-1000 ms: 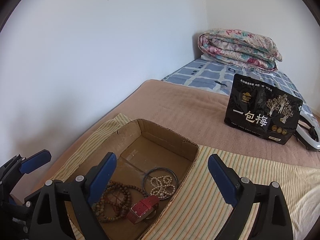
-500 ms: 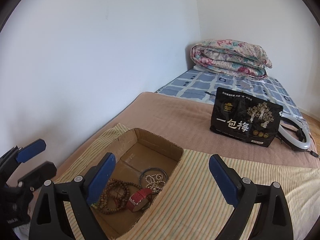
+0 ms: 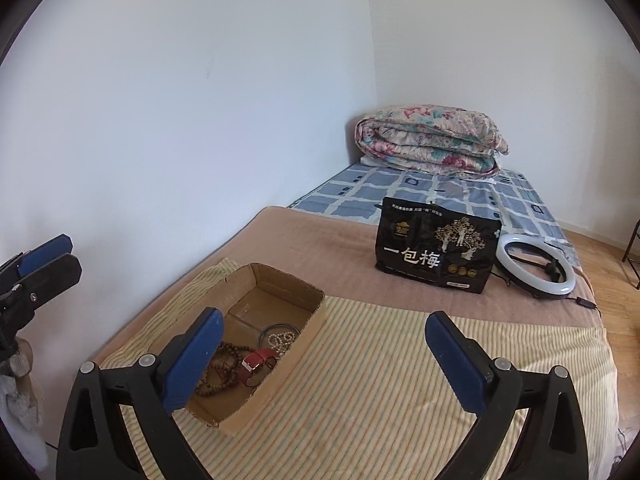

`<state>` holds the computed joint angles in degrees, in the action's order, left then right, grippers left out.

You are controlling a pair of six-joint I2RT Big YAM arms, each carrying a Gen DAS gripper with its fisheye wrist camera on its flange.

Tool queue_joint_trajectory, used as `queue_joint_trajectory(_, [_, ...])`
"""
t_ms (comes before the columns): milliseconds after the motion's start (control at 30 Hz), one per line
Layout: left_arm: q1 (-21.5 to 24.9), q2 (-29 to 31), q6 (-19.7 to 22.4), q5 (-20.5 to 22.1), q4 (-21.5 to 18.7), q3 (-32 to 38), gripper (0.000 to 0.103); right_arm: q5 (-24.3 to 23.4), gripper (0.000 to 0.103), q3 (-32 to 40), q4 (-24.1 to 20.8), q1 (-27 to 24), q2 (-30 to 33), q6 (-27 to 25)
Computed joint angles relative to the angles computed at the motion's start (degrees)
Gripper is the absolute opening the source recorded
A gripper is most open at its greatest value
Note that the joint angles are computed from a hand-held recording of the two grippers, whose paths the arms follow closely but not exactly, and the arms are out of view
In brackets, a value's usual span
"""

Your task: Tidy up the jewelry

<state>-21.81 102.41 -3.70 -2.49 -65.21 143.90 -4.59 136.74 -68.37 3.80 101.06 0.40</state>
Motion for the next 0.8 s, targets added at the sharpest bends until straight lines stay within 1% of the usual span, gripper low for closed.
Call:
queue_joint_trajectory(167, [-1.3, -4.5, -0.4, -1.8, 1.2, -5.3, 0.075, 0.1, 0.103, -6.6, 2.4, -1.0, -5.0, -0.1])
queue_joint_trajectory(300, [-2.1, -7.0, -1.3, -2.7, 1.8, -8.6, 0.08, -0.8, 0.103, -11.4, 4.4, -1.8, -8.2, 0.7])
queue_joint_trajectory(400, [-2.9, -7.9, -0.7, -4.5, 2.2, -10.3, 0.08, -0.5, 0.103, -15.0, 5.6, -2.0, -10.2, 0.3])
queue_joint_trajectory(500, [-3.3, -9.1, -0.7, -5.3, 2.4, -12.5, 0.08, -0.6, 0.103, -18.0, 6.9, -2.4, -11.9, 0.2])
queue_joint_trajectory(700, [-3.7, -10.8, -1.6, -6.1, 2.7, -16.0, 0.081, 0.1, 0.103, -22.2, 9.5, -3.1, -14.3, -0.5])
queue_joint_trajectory(800, [-3.5, -11.6, -2.0, -6.1, 2.8, -17.4, 0.081, -0.5, 0.103, -23.4, 9.7, -3.5, -15.0, -0.7])
